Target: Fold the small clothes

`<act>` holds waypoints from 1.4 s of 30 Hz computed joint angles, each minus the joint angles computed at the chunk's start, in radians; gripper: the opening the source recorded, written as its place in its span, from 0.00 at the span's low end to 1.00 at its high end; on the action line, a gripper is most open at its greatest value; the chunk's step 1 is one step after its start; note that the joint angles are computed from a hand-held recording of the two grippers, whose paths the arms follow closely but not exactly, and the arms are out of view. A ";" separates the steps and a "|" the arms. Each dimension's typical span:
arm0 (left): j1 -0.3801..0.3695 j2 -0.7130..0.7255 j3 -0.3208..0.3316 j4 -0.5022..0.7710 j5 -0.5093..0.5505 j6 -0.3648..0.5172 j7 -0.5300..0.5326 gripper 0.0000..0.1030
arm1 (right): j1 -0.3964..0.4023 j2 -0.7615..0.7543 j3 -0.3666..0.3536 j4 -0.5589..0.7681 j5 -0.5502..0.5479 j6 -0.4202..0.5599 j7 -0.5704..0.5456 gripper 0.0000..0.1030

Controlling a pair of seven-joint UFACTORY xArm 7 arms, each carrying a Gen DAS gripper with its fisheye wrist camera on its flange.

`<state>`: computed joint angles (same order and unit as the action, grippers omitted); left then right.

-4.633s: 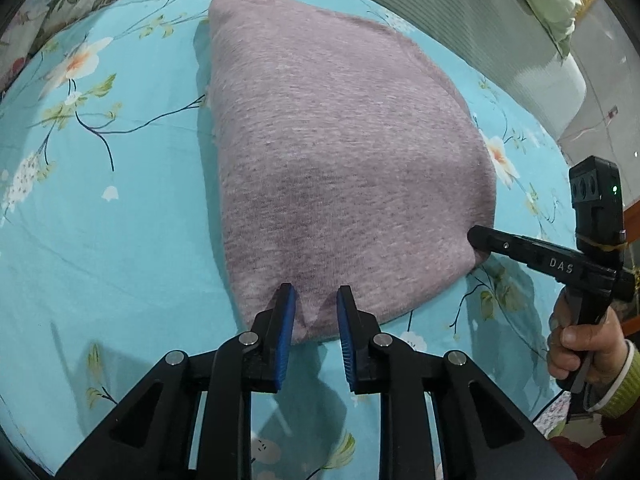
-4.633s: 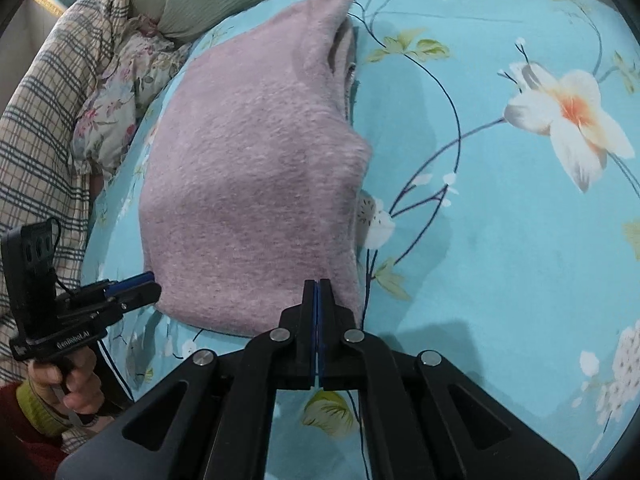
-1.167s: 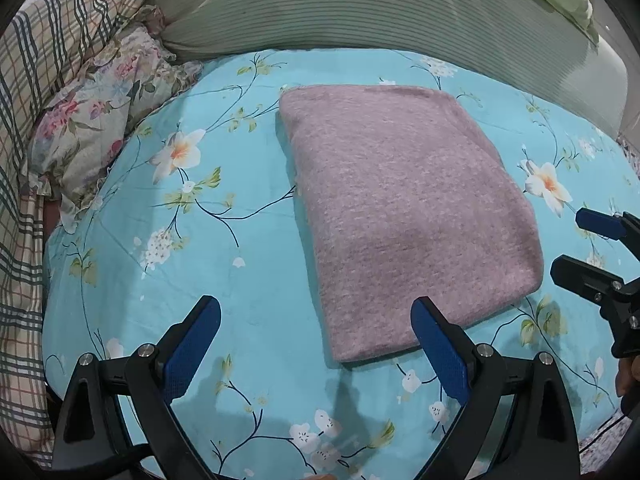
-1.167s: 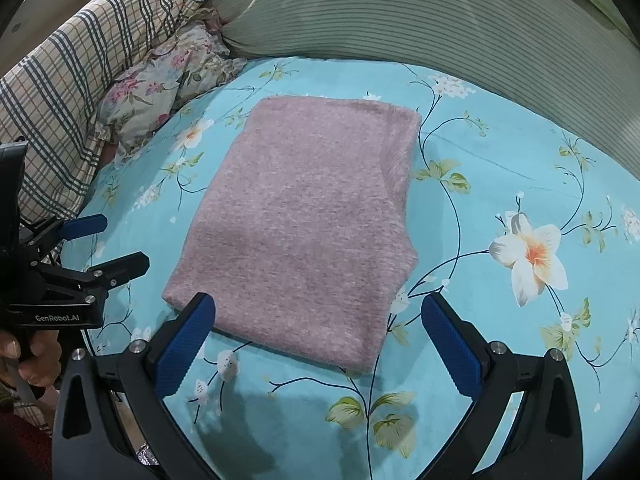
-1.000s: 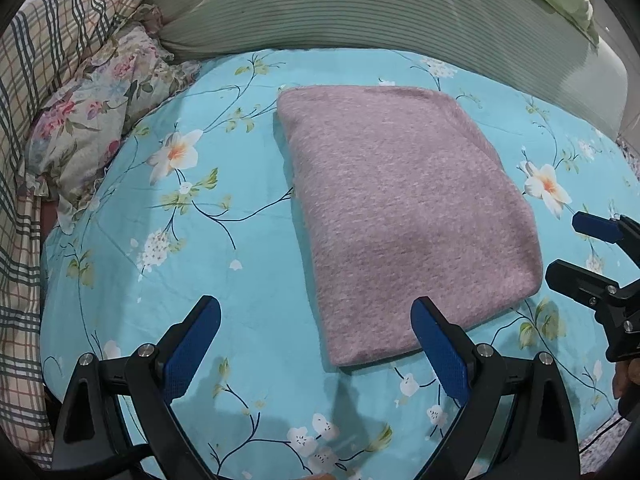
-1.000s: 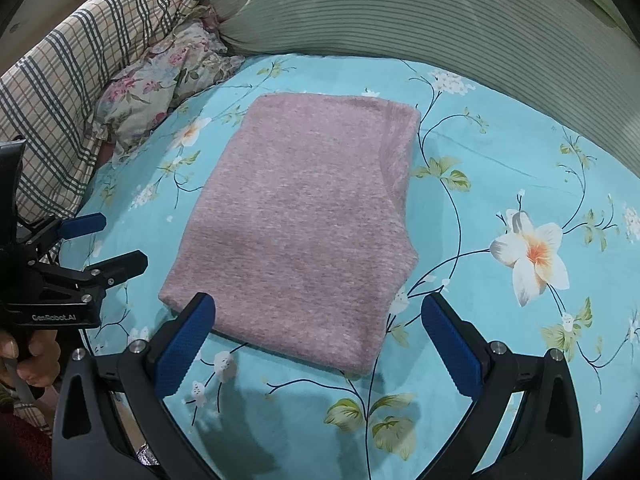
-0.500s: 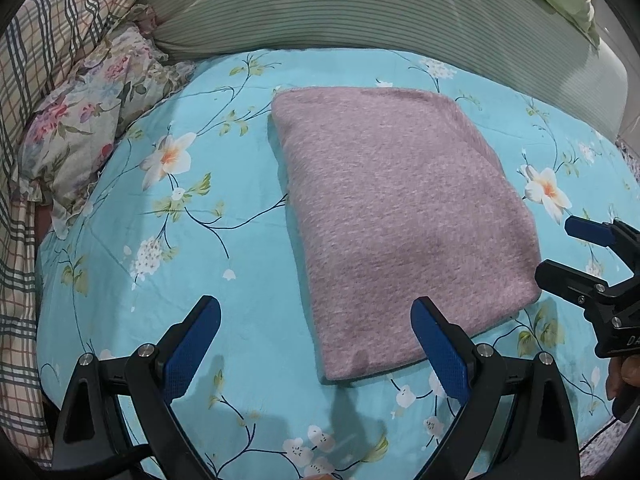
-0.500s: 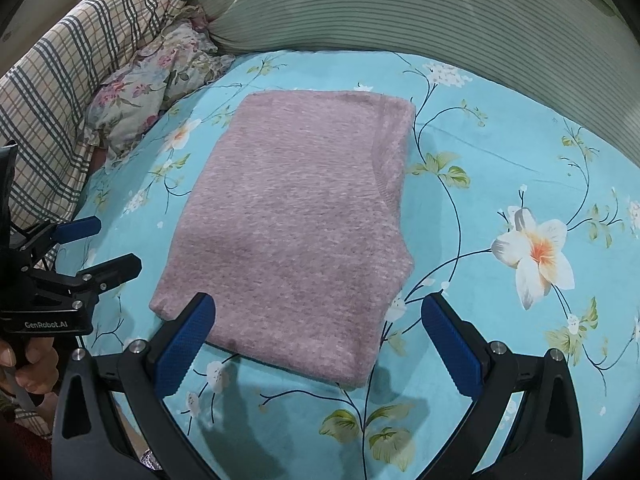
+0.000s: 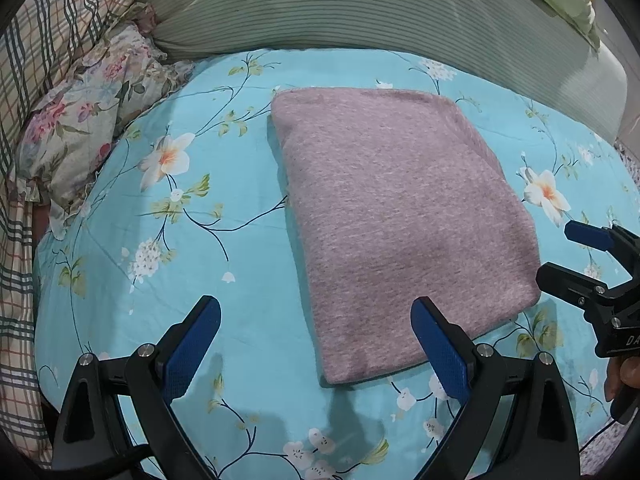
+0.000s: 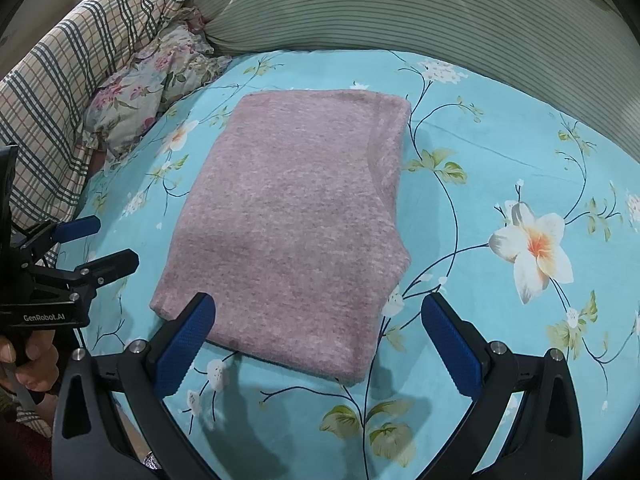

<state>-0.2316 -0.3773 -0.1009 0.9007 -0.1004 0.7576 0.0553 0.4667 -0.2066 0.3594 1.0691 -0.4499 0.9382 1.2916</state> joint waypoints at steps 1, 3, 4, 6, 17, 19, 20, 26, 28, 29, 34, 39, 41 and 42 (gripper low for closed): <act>-0.001 -0.003 0.001 -0.001 -0.001 0.000 0.001 0.94 | 0.001 -0.003 0.002 -0.003 0.000 0.001 0.006 1.00; -0.001 -0.011 0.003 -0.005 -0.002 0.001 0.005 0.94 | 0.002 -0.010 0.003 -0.009 0.002 0.000 0.014 1.00; -0.001 -0.014 0.003 -0.008 -0.002 0.001 0.006 0.94 | 0.003 -0.012 0.005 -0.012 0.003 0.001 0.018 1.00; -0.001 -0.022 0.006 -0.013 -0.004 0.001 0.009 0.94 | 0.004 -0.014 0.010 -0.013 0.002 0.006 0.028 1.00; 0.000 -0.056 0.007 -0.035 -0.012 0.008 0.004 0.94 | 0.015 -0.023 0.026 -0.012 -0.011 0.024 0.053 1.00; -0.001 -0.061 0.007 -0.038 -0.012 0.008 0.005 0.94 | 0.016 -0.025 0.026 -0.013 -0.010 0.024 0.052 1.00; -0.001 -0.065 0.007 -0.041 -0.012 0.008 0.004 0.94 | 0.016 -0.025 0.027 -0.012 -0.010 0.026 0.052 1.00; -0.006 -0.078 0.007 -0.048 -0.017 0.009 0.005 0.94 | 0.017 -0.035 0.032 -0.015 -0.013 0.031 0.061 1.00; -0.007 -0.085 0.006 -0.051 -0.017 0.011 0.002 0.94 | 0.017 -0.040 0.033 -0.018 -0.013 0.033 0.059 1.00; -0.009 -0.087 0.006 -0.052 -0.018 0.012 0.003 0.94 | 0.016 -0.042 0.034 -0.018 -0.013 0.034 0.060 1.00; -0.011 -0.101 0.005 -0.060 -0.017 0.014 0.005 0.94 | 0.015 -0.046 0.039 -0.019 -0.013 0.037 0.063 1.00; -0.013 -0.111 0.002 -0.067 -0.016 0.016 0.001 0.94 | 0.017 -0.047 0.042 -0.018 -0.010 0.039 0.064 1.00; -0.014 -0.115 0.002 -0.068 -0.017 0.018 -0.001 0.94 | 0.018 -0.046 0.045 -0.016 -0.011 0.040 0.066 1.00; -0.014 -0.115 0.002 -0.068 -0.017 0.018 -0.001 0.94 | 0.019 -0.045 0.046 -0.015 -0.012 0.043 0.069 1.00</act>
<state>-0.2461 -0.4924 -0.0985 0.8323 -0.1169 0.7757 0.0542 0.4854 -0.2511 0.4059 1.0544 -0.4614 0.9814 1.3605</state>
